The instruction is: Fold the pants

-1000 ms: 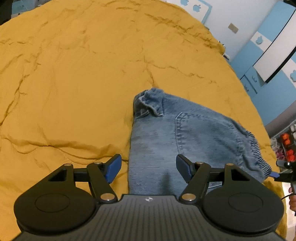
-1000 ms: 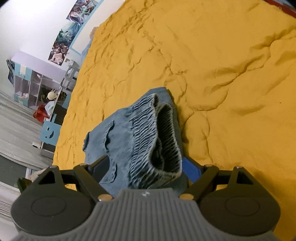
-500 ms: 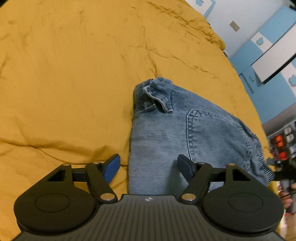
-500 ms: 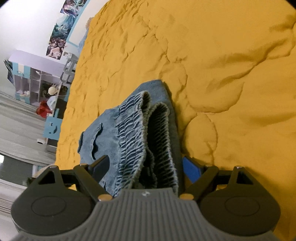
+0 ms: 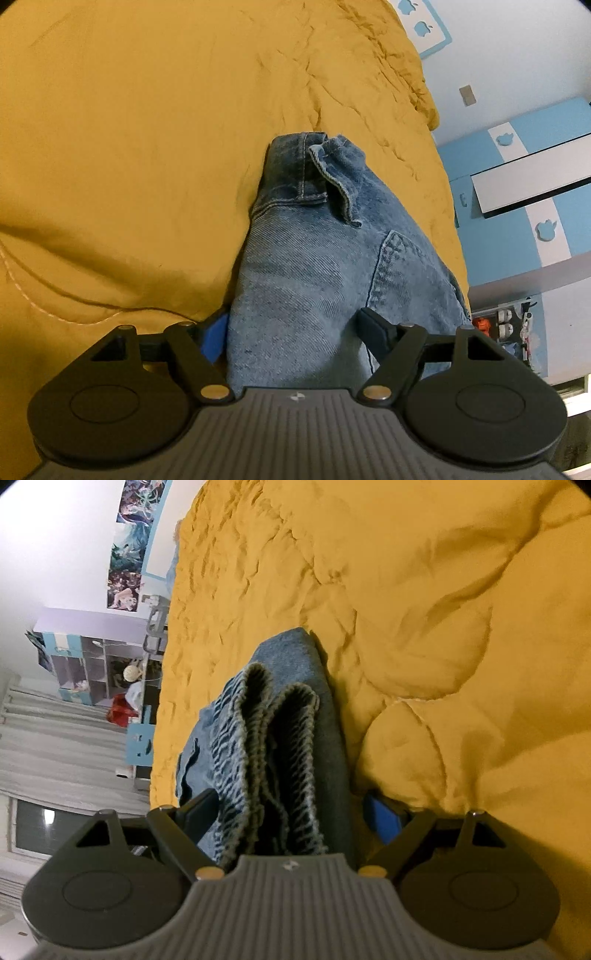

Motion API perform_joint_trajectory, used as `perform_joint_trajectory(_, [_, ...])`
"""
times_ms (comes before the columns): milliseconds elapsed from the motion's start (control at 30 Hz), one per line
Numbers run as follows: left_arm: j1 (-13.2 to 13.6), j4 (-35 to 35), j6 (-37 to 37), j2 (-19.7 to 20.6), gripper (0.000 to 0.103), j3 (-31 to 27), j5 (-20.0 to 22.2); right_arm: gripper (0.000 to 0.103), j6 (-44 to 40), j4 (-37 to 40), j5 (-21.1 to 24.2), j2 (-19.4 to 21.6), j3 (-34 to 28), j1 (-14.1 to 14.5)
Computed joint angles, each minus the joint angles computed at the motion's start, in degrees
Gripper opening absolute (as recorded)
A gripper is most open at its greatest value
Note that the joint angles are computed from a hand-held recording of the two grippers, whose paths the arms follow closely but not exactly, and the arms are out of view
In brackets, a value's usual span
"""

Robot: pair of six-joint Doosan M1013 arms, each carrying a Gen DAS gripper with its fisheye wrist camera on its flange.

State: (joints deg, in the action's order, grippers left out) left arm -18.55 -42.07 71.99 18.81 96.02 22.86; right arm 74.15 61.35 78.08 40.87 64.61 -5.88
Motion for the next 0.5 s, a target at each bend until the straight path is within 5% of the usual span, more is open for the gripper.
perform_joint_trajectory(133, [0.25, -3.96, 2.87, 0.53, 0.081, -0.10, 0.03, 0.080, -1.57, 2.33, 0.31, 1.00, -0.20, 0.31])
perform_joint_trajectory(333, [0.30, -6.08, 3.27, 0.29, 0.064, 0.39, -0.76, 0.060, -3.05, 6.80, 0.49, 2.19, 0.51, 0.38])
perform_joint_trajectory(500, [-1.10, 6.18, -8.15, -0.41, 0.047, -0.36, -1.79, 0.050, -4.10, 6.53, -0.76, 1.37, 1.13, 0.68])
